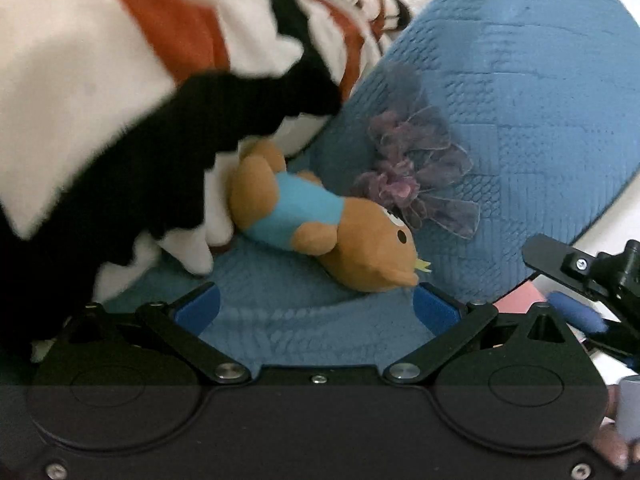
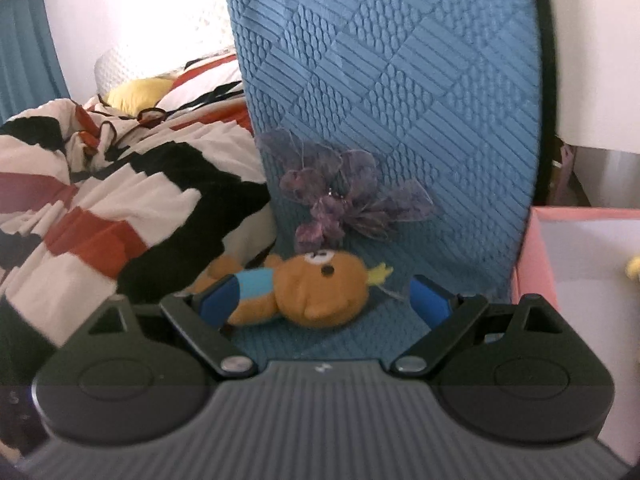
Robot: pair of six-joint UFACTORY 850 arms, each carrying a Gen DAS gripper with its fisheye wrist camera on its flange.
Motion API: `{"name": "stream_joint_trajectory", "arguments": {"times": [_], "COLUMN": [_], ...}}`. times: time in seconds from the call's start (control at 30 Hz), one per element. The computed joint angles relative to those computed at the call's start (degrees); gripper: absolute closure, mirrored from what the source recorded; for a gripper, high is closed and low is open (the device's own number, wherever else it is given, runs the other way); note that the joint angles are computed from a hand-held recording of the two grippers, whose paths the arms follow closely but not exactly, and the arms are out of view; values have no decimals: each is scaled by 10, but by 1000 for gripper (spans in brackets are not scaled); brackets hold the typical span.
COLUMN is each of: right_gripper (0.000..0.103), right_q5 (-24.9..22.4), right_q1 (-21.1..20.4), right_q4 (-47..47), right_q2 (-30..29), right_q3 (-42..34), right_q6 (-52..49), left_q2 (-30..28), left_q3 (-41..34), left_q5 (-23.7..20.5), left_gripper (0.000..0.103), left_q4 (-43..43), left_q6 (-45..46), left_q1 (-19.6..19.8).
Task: Organize objects
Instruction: 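Move the left gripper toward the brown teddy bear while the right approaches the purple bow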
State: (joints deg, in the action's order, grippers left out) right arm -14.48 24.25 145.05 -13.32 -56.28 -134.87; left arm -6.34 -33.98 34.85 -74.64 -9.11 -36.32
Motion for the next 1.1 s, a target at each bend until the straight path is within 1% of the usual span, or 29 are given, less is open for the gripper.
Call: {"name": "stream_joint_trajectory", "arguments": {"times": [0.03,0.07,0.13,0.2,0.23,0.3,0.37,0.4,0.47,0.5,0.53,0.6,0.67,0.77,0.83,0.87,0.97,1.0,1.03,1.07,1.1], "right_gripper": [10,10,10,10,10,10,10,10,10,12,19,25,25,29,37,39,48,56,60,61,64], "right_q5": [-1,-3,-13,-70,-76,-65,-55,-52,-57,-65,-71,-75,-84,-98,-110,-114,-128,-131,-135,-136,-128], "right_q1": [-4,-7,-13,-29,-32,-31,-30,-29,-33,-36,-38,-41,-45,-47,-47,-46,-46,-46,-48,-48,-48], "right_q4": [-57,-91,-164,-262,-292,-358,-384,-409,-479,-514,-533,-587,-622,-668,-703,-716,-725,-720,-710,-694,-680], "right_q2": [-14,-28,-56,-90,-104,-132,-151,-162,-186,-198,-208,-232,-254,-288,-309,-318,-336,-341,-344,-345,-346], "right_q3": [-16,-32,-62,-90,-105,-139,-163,-179,-214,-232,-247,-283,-313,-357,-384,-394,-413,-417,-420,-418,-417], "right_q6": [55,92,160,255,292,360,381,409,485,518,536,591,634,688,720,731,734,727,713,691,670], "left_q2": [-3,-8,-21,-35,-44,-61,-77,-83,-95,-101,-107,-115,-125,-140,-149,-152,-161,-163,-164,-166,-168], "left_q3": [1,-2,-3,-8,-12,-22,-35,-39,-49,-54,-61,-70,-80,-95,-101,-103,-112,-115,-115,-117,-119], "left_q5": [-10,-21,-35,-51,-51,-62,-73,-78,-85,-88,-94,-98,-104,-125,-126,-125,-124,-123,-121,-122,-126], "left_gripper": [0,0,0,0,0,0,0,0,0,0,0,0,0,1,1,1,1,2,3,3,3], "left_q4": [18,35,113,195,235,282,294,309,345,350,369,387,408,456,495,512,526,530,540,548,560], "left_q6": [-25,-47,-119,-191,-226,-276,-293,-308,-339,-344,-360,-380,-406,-449,-484,-499,-510,-512,-517,-521,-531], "left_q1": [9,20,41,63,73,91,102,108,118,121,127,134,143,159,166,169,175,176,177,179,181]}}
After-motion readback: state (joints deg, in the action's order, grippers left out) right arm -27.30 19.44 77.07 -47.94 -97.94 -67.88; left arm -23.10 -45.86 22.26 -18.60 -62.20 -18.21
